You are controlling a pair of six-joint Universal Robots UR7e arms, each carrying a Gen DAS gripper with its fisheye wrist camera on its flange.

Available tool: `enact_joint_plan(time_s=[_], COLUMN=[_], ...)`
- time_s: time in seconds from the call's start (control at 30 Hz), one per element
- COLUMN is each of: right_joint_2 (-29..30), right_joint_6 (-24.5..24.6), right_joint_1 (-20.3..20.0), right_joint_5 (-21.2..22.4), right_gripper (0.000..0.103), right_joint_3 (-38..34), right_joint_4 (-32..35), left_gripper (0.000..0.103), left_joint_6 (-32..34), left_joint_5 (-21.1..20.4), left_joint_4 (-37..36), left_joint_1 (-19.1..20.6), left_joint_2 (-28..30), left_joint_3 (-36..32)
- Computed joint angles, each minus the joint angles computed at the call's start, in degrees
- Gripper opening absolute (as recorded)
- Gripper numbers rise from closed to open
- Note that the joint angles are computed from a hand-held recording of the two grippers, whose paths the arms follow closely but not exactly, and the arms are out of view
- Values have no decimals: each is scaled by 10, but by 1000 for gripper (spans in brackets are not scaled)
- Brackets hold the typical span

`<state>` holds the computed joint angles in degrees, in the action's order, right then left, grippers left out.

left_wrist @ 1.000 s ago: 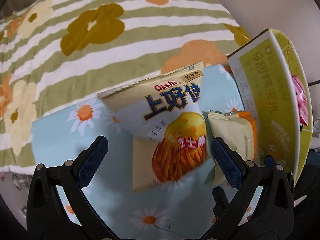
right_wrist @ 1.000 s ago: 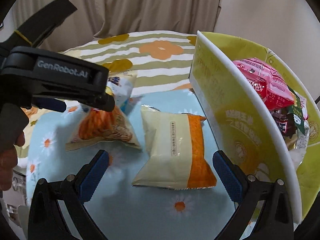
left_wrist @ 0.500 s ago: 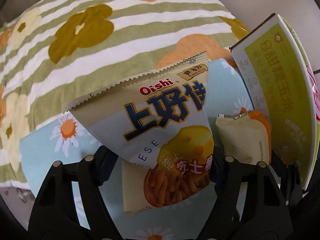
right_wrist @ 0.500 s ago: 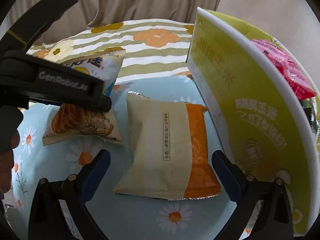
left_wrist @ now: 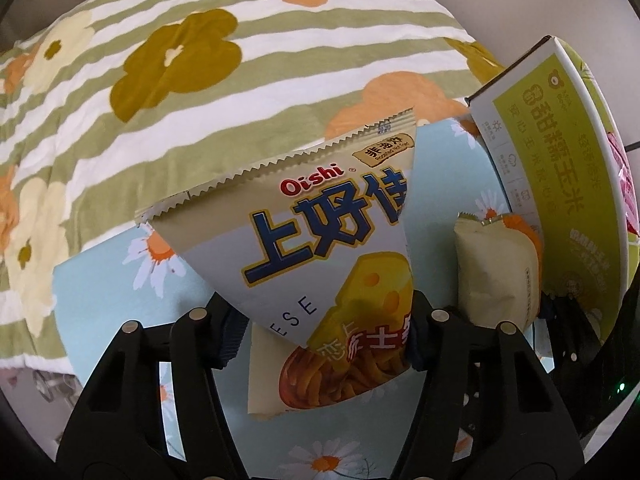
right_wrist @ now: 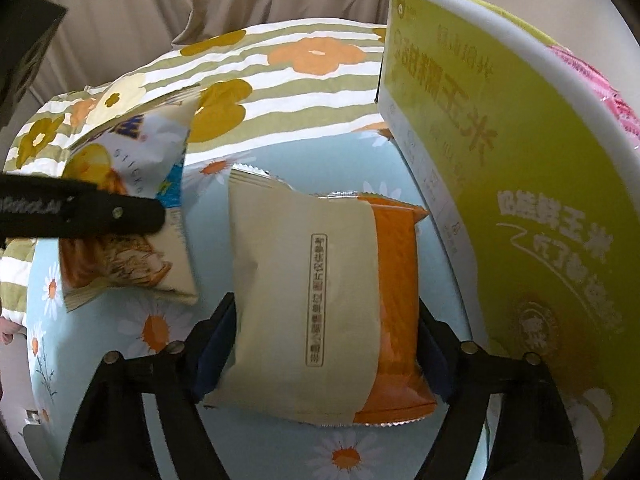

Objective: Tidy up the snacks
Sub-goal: 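Grasp the Oishi snack bag with the left tool while the right tool grasps the cream-orange packet, then carry the Oishi bag and cream-orange packet over the yellow box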

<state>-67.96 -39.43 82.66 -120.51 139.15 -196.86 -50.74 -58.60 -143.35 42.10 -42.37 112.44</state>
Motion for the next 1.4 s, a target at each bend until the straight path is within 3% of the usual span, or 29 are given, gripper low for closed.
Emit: enact_joint_plan(time_s=[0.17,0.47,0.77,0.97,1.17,1.4], right_joint_2=[-17,-69,-204,-304,-371,-400], right_joint_6=[2,16,36,33,-3,-99], right_joint_1=[-5,9,82,119,83,-5], right_joint_5=[17,52,80,110,172,245], right_gripper=[66,63,63,63,63,63], right_joint_3=[6,18,30,1,-50,-140], right_joint_4=[13,73,195,306,408,515], left_gripper=[53,51,51,51,51,51], left_joint_6=[-12,-62,-135,-178,-211,-247], left_joint_5=[8,38,99,138,165,159], left_joint_4=[11,30,127,197,245,249], left_joint_1=[-8,-51,-136,-185,-220,-229], left_joint_2=[-6,-47,-138,-161,-122,-2], left_joint_3=[8,42,50,15,-54,-171])
